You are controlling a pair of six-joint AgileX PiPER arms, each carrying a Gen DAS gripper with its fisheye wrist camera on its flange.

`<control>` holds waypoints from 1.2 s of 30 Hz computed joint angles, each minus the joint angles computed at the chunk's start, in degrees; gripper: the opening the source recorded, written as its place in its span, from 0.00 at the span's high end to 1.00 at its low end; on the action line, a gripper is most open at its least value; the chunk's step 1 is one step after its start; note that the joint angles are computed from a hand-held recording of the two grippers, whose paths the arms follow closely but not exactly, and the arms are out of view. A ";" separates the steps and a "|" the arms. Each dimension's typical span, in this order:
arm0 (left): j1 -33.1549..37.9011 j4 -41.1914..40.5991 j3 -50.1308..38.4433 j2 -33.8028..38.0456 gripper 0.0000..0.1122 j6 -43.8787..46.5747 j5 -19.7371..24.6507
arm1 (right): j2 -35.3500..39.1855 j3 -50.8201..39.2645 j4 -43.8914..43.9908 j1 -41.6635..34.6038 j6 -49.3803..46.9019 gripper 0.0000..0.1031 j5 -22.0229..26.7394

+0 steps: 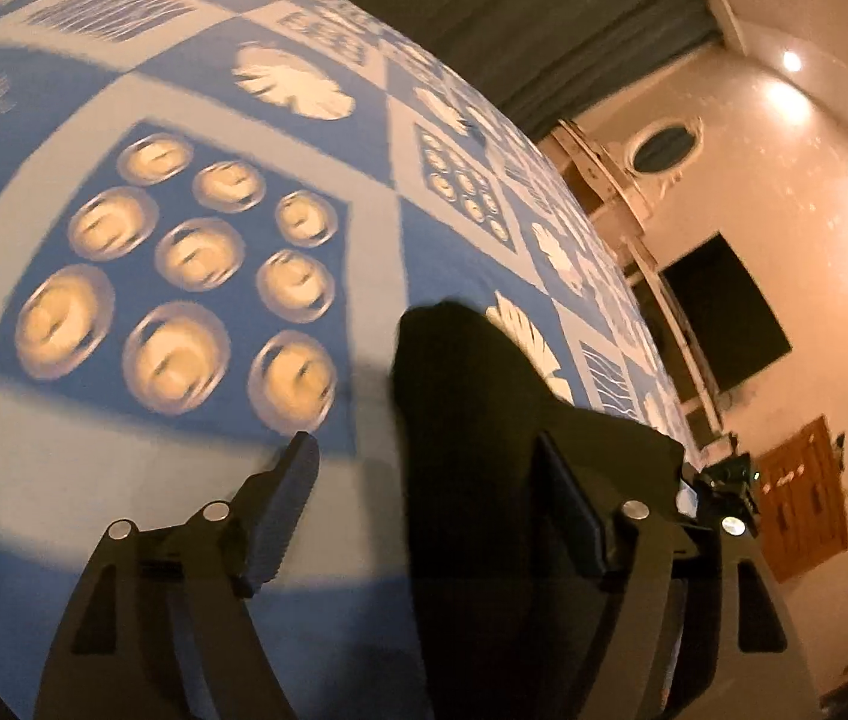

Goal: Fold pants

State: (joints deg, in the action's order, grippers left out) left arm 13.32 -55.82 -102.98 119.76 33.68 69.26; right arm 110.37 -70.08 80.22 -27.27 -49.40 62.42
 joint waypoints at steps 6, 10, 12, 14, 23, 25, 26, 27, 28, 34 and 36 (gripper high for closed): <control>5.56 -0.91 24.24 -16.40 0.34 3.60 -5.01 | -17.32 14.76 -11.76 0.77 3.06 0.27 -10.66; 5.34 3.72 35.62 -27.96 0.34 2.58 -10.70 | -29.40 26.07 -13.74 1.97 7.19 0.27 -17.47; 3.83 7.89 41.10 -35.11 0.34 -0.15 -15.03 | -34.95 31.20 -11.36 1.58 7.44 0.23 -19.38; 2.82 9.99 44.60 -40.11 0.34 -0.47 -16.66 | -39.71 34.43 -14.26 2.72 10.89 0.22 -22.01; -6.92 26.26 54.46 -55.96 0.28 -11.98 -23.18 | -56.54 40.40 -57.59 24.14 50.49 0.22 -31.78; -9.71 31.51 56.07 -58.03 0.28 -17.60 -23.85 | -59.75 41.37 -69.03 30.67 61.94 0.22 -30.87; -11.57 34.74 56.74 -59.05 0.28 -21.07 -24.37 | -60.31 41.45 -74.38 33.86 67.67 0.22 -30.31; -12.97 36.83 56.98 -59.42 0.28 -23.33 -24.62 | -61.29 41.57 -79.50 37.52 73.40 0.21 -29.18; -14.83 39.98 57.04 -59.99 0.28 -26.65 -24.65 | -62.03 41.79 -83.91 41.53 79.13 0.21 -28.23; -23.01 51.83 58.09 -66.07 0.28 -40.81 -25.29 | -63.64 40.41 -108.54 68.14 111.44 0.19 -17.07; -26.37 56.82 58.04 -67.26 0.28 -45.61 -24.72 | -63.32 39.57 -111.40 71.32 115.90 0.14 -15.22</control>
